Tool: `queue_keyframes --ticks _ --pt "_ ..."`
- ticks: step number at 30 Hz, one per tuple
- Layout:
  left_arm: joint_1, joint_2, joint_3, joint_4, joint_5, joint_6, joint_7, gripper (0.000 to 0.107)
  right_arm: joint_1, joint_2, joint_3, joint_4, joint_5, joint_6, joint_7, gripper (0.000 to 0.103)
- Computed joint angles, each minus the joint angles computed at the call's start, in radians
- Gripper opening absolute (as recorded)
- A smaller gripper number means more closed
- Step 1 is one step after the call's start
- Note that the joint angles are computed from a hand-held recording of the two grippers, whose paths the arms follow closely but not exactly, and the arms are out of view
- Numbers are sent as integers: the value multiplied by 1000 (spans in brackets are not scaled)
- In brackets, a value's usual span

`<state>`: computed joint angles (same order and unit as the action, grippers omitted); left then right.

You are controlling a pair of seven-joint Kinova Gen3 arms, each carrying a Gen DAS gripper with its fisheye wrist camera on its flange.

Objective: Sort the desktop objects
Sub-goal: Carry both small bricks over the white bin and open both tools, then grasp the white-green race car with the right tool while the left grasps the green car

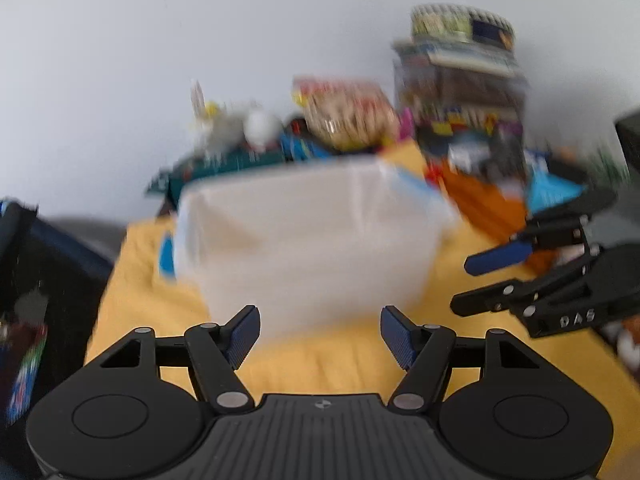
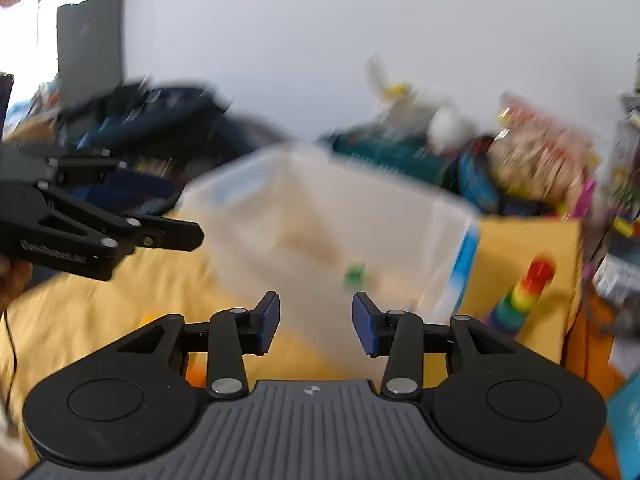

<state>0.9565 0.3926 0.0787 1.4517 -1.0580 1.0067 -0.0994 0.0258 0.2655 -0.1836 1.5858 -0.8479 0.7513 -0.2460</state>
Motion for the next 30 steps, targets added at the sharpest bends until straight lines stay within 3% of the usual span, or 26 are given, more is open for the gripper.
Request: queue_keyframes --ticks 3,5,6,9,13,15,19,22,27,30 --pt "-35 39 120 10 80 41 -66 70 -1 -11 17 50 89 75 -4 43" --pt "-29 54 157 -6 143 68 -131 70 -26 5 43 53 165 145 -58 40" --pt "-11 53 148 -6 162 66 -140 70 -41 7 60 62 184 174 -68 31" --pt "85 65 48 -21 237 79 -141 70 10 5 31 73 153 265 -1 30" --pt "96 42 26 15 263 57 -48 70 28 -18 -1 108 137 305 153 30" --pt "91 30 25 40 271 42 -2 70 -15 -23 27 127 152 317 189 30" --pt "73 -2 25 101 281 -11 108 70 -71 -19 34 144 201 292 184 30" --pt "66 -10 32 108 264 -3 141 70 -93 -24 33 158 224 261 186 30" --pt "49 -18 43 101 199 -6 107 70 -119 -50 31 217 221 151 208 23" --pt "38 -4 35 70 156 9 60 70 -103 -50 38 213 201 159 173 20"
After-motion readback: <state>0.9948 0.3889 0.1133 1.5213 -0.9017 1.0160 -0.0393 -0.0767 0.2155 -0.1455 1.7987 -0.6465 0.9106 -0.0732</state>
